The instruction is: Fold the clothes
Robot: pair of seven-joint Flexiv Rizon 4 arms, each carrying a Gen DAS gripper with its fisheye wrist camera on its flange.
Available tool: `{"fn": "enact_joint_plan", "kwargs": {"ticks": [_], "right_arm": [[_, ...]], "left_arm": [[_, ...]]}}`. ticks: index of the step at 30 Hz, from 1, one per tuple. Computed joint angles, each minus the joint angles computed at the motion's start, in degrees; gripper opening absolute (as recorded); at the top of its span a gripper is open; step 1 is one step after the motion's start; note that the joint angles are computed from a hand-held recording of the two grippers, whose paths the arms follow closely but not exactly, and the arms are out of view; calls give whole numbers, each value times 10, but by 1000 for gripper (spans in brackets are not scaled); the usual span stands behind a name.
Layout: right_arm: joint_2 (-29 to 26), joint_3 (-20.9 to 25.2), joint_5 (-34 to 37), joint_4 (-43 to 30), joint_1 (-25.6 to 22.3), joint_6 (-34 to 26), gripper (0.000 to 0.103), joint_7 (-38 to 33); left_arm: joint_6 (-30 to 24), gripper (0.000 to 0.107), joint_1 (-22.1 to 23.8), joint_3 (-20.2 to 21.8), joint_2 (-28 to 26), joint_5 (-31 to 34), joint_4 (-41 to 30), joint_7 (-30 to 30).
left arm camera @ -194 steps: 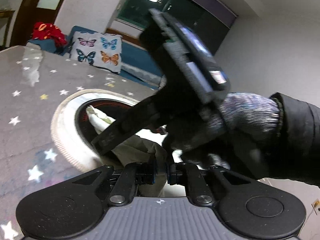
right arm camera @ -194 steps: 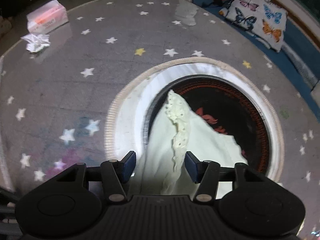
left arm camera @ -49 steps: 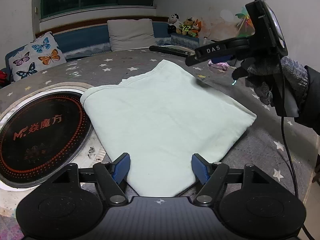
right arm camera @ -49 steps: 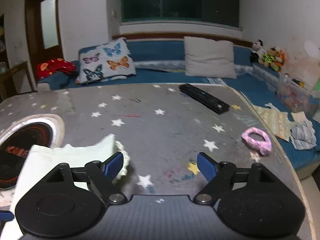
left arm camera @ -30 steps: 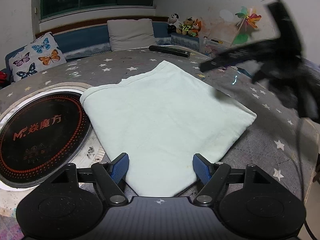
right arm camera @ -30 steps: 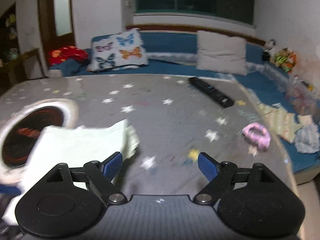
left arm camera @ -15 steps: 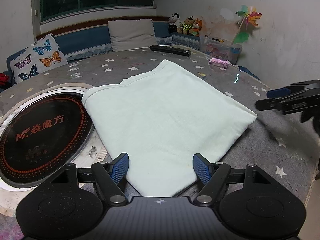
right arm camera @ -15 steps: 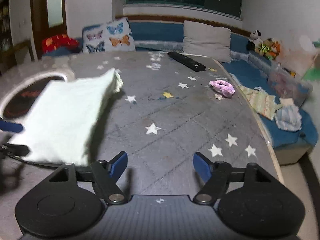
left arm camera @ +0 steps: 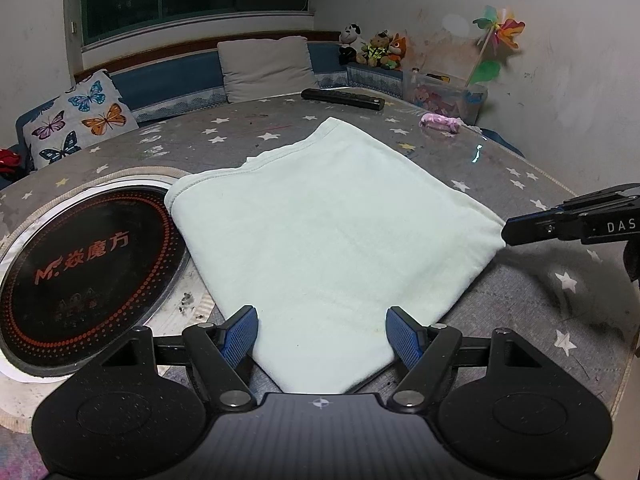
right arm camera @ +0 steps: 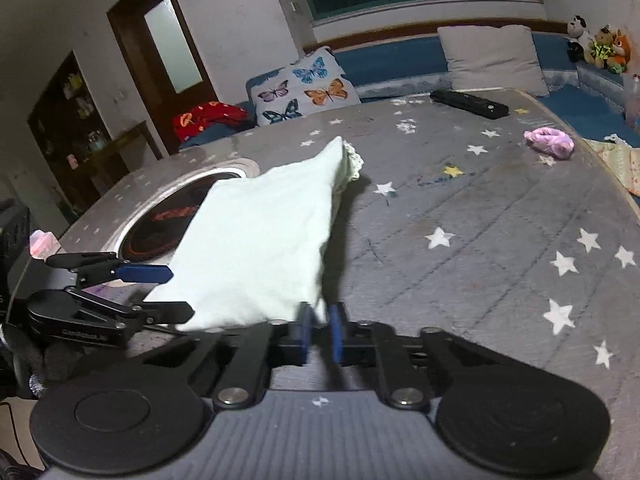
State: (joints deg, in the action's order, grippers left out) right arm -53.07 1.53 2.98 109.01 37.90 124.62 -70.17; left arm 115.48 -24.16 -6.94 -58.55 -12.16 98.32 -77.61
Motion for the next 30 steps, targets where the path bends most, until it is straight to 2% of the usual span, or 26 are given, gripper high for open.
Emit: {"fn": "enact_joint_plan", "kwargs": {"ticks": [4, 8, 14, 15, 17, 20, 22, 25, 30], "right_arm": [[4, -19, 37, 5, 25, -1, 4, -2], [9, -23, 35, 7, 29, -14, 5, -6], [14, -112, 118, -5, 129, -8, 12, -57], [14, -106, 114, -11, 124, -4, 13, -64], [10, -83, 94, -28, 106, -2, 22, -72], [-9, -73, 76, -61, 98, -21, 29, -80], [-21, -80, 75, -77, 105, -36, 29, -85], [-40, -98, 80, -90, 120, -50, 36, -89], [-37, -85, 74, -83, 106, -41, 41, -85]], "left_arm": [[0, 74, 0, 0, 0, 1, 0, 0], [-3, 74, 1, 0, 0, 2, -1, 0], [-9, 75, 6, -6, 5, 4, 2, -3], [-8, 75, 7, -7, 7, 5, 3, -5], [-6, 75, 9, -10, 9, 6, 5, -10], [5, 79, 8, -7, 14, 9, 10, -13], [10, 81, 5, -1, 16, 3, 11, -15], [6, 82, 2, 7, 17, -13, 8, -19], [-15, 87, -7, 25, 16, -50, -3, -33]]}}
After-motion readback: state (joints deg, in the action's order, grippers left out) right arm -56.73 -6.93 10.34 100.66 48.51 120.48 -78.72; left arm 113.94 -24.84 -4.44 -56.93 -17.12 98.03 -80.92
